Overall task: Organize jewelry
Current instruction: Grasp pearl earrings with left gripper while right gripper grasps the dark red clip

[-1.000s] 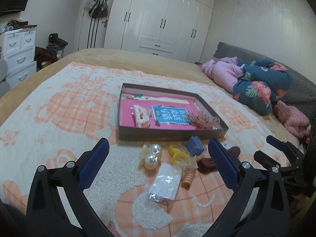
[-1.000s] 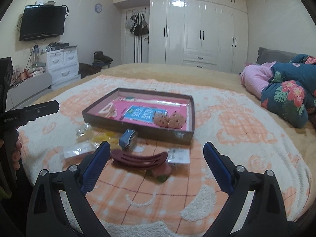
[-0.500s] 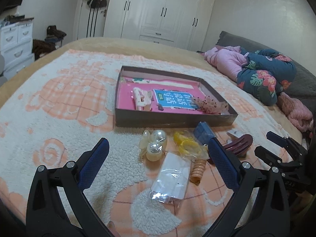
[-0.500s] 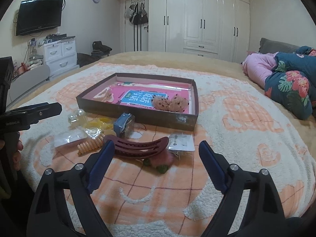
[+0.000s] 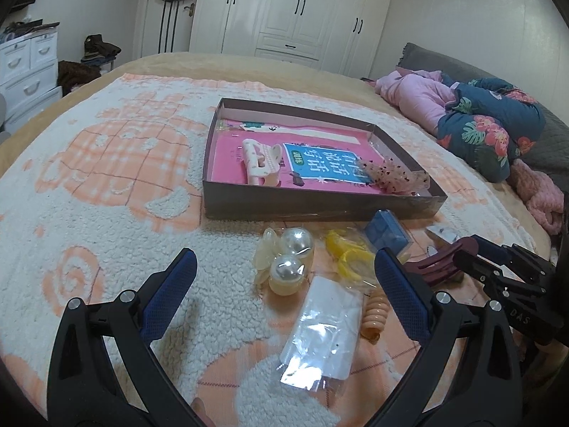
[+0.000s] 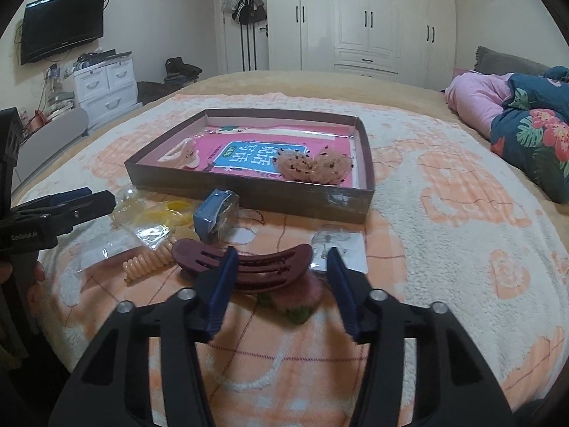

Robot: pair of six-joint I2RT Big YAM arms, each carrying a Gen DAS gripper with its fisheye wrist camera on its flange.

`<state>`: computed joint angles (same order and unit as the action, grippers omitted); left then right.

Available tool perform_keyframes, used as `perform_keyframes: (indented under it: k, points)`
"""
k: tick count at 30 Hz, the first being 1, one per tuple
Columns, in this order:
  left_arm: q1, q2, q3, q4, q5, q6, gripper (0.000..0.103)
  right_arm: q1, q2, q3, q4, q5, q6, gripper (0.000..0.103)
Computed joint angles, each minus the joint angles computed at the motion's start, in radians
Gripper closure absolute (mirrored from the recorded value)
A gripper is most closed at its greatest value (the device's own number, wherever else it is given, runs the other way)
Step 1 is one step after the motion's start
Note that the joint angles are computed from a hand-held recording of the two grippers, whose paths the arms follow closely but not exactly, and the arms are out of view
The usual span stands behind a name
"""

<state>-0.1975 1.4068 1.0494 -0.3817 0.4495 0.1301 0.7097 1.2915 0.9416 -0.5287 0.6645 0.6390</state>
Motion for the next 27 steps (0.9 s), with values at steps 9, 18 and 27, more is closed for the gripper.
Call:
perform_keyframes:
  k: [9, 18, 27]
  points:
    - [-0.005, 0.047, 0.04, -0.028, -0.026, -0.012, 0.019, -0.002, -0.012, 0.001, 0.075, -0.005, -0.019, 0.07]
    - [-0.013, 0.073, 0.06, -0.054, -0.011, 0.01, 0.053, -0.018, 0.021, 0.022, 0.12, -0.095, -0.044, 0.071]
    - [-0.01, 0.099, 0.085, -0.078, 0.006, -0.003, 0.053, -0.027, 0.055, 0.035, 0.138, -0.167, -0.041, 0.081]
